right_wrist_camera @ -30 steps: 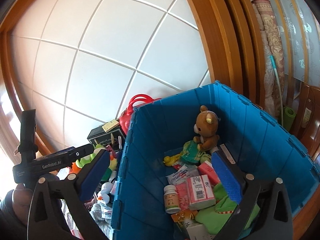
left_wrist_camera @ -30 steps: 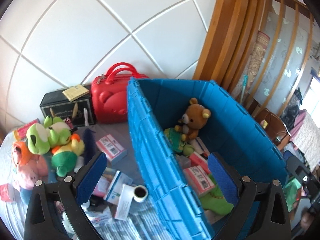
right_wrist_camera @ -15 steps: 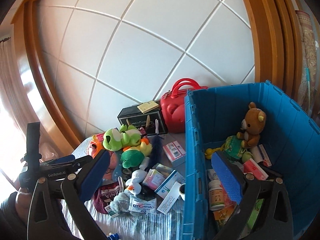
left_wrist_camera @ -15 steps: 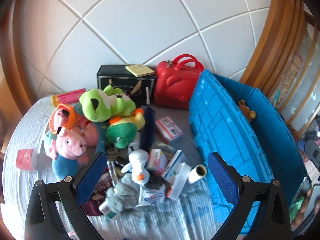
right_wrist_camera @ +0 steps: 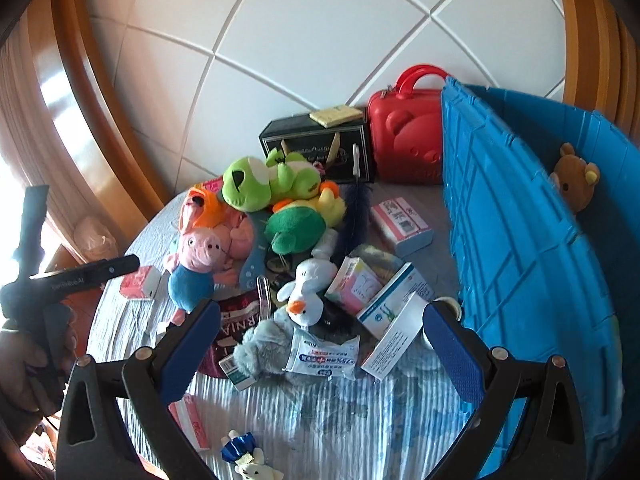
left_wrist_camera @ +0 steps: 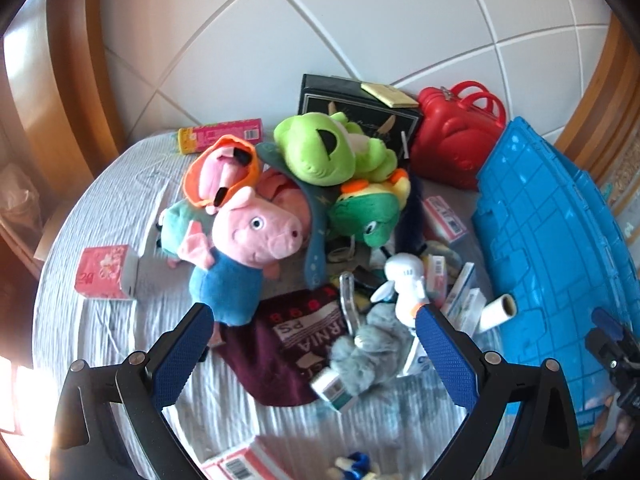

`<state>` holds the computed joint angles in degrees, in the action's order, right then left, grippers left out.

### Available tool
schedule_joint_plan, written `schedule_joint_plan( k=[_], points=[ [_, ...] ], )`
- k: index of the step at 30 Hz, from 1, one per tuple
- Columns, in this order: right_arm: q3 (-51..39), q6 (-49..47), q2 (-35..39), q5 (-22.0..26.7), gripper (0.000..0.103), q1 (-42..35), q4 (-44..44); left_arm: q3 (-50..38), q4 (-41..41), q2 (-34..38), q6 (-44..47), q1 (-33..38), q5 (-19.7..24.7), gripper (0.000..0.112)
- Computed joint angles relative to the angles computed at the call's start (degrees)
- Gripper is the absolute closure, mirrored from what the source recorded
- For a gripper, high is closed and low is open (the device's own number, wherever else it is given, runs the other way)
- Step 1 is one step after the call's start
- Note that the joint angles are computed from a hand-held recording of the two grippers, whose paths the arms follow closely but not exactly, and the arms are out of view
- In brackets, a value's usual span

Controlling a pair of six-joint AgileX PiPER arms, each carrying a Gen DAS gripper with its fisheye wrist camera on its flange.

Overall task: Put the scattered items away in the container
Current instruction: 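Withdraw both tools from the crate back over the items on the bed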

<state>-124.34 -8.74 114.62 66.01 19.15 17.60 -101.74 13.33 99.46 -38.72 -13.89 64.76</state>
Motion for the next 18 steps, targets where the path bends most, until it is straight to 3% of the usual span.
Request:
schedule_joint_plan(
  k=[6,10,14,18],
  points=[
    [7.90,4.57,0.42,-4.14,0.000,4.17,-3.67,11.36,-3.00,-1.14,6.41,7.93,-8.02,0.010],
    [11.85,7.40,0.45,-7.57,0.000,6.50,-6.22,14.13,-5.41,2.22,11.72,12.85,-12.89,0.010],
    [15.61,9.10,2.35,-10.90,0.000,8.11,-8.46,12.40,-6.84,8.51,15.14,15.95,-14.70,0.010],
    [15.34,10.69,6.55,-11.16,0.000,9.24,-10.40,9.28,-6.97,14.69,16.55,17.28,-14.46,0.010]
  ],
)
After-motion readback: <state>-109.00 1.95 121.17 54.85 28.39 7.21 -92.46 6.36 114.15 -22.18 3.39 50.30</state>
